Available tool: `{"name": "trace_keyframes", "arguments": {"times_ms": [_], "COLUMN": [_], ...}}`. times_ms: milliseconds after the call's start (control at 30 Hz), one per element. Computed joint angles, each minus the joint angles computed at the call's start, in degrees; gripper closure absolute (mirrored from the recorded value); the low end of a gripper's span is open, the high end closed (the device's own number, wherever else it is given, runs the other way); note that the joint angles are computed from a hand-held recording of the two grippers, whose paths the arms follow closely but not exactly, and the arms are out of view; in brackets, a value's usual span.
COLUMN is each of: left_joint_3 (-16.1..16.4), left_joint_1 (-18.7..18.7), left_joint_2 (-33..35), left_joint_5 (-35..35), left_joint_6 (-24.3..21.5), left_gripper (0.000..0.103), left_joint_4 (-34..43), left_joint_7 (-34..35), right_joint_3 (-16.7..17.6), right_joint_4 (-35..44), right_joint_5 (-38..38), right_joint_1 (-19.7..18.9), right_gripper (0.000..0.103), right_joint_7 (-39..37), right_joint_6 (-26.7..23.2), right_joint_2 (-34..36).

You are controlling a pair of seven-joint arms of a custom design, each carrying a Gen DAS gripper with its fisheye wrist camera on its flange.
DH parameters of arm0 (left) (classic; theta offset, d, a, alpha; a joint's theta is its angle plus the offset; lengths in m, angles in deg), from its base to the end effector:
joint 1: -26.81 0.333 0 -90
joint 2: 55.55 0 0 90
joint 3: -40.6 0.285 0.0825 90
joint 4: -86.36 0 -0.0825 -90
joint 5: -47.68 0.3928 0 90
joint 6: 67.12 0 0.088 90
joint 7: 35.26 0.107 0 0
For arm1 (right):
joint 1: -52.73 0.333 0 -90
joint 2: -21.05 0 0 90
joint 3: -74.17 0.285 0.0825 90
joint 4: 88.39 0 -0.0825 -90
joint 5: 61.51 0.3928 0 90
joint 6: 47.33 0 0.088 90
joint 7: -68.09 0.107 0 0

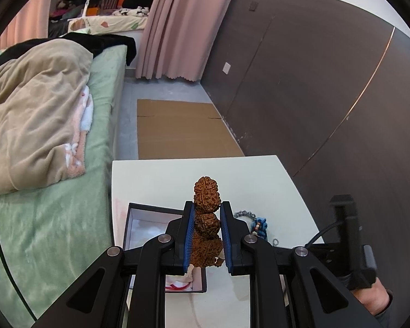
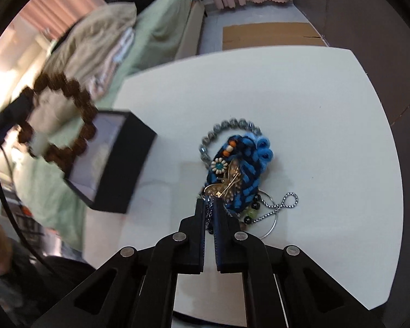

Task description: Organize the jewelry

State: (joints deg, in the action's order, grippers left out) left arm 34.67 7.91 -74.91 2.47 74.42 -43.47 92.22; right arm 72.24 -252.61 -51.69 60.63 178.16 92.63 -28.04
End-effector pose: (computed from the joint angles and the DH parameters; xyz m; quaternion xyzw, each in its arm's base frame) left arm 0.4629 -0.2162 0.5214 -0.4320 0.8145 -0.3871 0.0119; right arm 0.3520 0.0387 0.4296 -0.5592 0.7971 -0.0437 0.2238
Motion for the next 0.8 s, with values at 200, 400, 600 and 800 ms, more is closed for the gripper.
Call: {"name": "trace_keyframes", "arguments": {"times_ms": [200, 400, 600, 800], "left_joint_3": [0.2, 0.8, 1.3, 1.8], "left_joint_1": [0.2, 0.4, 0.3, 0.4], "left_joint_2": [-0.1, -0.8, -2.1, -2.8], "left_joint_5": [0.0, -0.8, -1.8, -2.7], "left_joint_6": [-0.3, -0.6, -0.7, -0.7], "left_gripper": [0.084, 0.084, 0.084, 0.084], "left_joint_4": [0.1, 0.0, -0.7, -0.9], "left_joint_7": [-0.1, 0.3, 0.9, 1.3], "right_joint_3": [-1.3, 0.1, 2.3, 3.9], "right_joint_4": [-1.3, 0.6, 4.8, 9.6], "right_joint_5": [2.3, 1.6, -1.4, -4.7], "right_joint_1": [0.1, -0.6, -1.6, -2.4], "right_gripper": [0.097, 0.097, 0.097, 0.097], "right_joint_7": [0.2, 1.7, 3.5, 4.9], "right_joint_6": [2.9, 3.4, 2.2, 1.6], "right_joint_2": [-4.3, -8.7, -11.6, -12.4]}}
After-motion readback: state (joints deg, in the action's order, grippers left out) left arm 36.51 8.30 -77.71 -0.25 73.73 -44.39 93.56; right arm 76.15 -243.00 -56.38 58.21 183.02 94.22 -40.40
